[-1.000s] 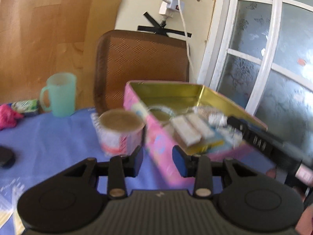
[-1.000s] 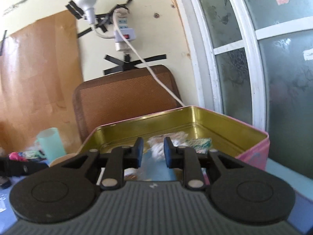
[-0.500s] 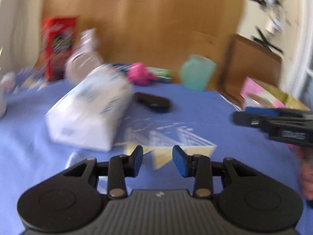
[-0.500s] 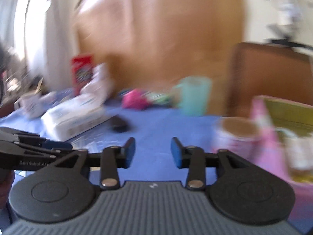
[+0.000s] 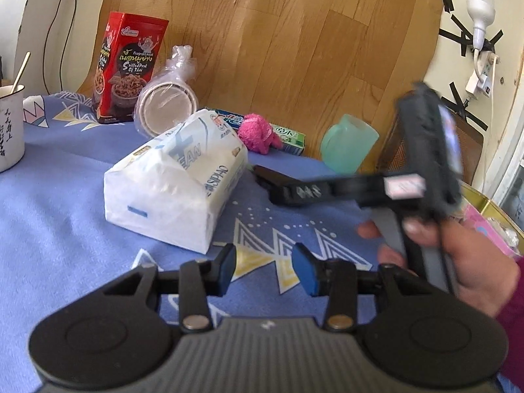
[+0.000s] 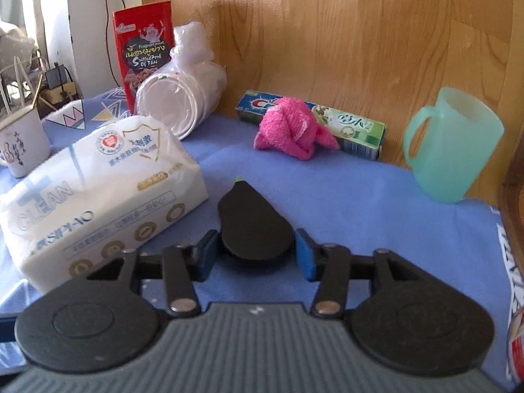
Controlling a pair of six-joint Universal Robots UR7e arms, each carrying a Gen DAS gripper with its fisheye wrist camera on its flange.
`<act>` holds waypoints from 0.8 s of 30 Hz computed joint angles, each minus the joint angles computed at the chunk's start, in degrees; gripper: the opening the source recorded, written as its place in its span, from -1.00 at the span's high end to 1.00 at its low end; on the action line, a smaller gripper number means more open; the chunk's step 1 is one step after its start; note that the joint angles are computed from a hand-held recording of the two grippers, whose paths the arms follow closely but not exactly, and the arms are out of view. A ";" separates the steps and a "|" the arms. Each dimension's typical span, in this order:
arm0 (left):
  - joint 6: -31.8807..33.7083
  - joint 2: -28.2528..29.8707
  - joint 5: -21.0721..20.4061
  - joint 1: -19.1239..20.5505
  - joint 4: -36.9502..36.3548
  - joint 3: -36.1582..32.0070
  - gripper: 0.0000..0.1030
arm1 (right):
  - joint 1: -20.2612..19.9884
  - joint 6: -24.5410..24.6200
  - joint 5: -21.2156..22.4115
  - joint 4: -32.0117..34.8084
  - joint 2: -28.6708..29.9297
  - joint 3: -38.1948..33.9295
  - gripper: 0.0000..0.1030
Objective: Organize soft objects
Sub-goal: 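Move the right gripper to the black case and close on it, then carry the black case into the pink tin and open the right gripper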
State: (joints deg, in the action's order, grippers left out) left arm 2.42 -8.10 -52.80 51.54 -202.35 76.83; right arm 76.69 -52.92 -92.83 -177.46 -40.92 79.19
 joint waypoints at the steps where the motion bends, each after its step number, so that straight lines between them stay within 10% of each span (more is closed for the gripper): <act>1: -0.17 -0.12 -0.18 0.07 0.17 0.13 0.25 | -0.16 -0.34 -0.09 -0.99 -0.73 1.31 0.00; 9: -3.69 -1.50 -4.34 -0.32 7.32 0.87 0.20 | -6.68 -2.53 5.40 -11.61 -15.58 24.73 -0.01; 14: -7.33 0.29 -18.44 -2.28 18.13 -2.01 0.21 | -13.72 -0.58 11.42 -23.37 -24.46 39.99 -0.01; 24: -10.36 6.48 -22.49 -6.70 36.17 -15.22 0.23 | -23.19 8.88 25.07 -31.03 -28.46 47.42 -0.01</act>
State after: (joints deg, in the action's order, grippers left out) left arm -7.94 -1.63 -75.29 44.84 -166.18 61.61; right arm 53.50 -44.04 -67.76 -208.49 -69.38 126.62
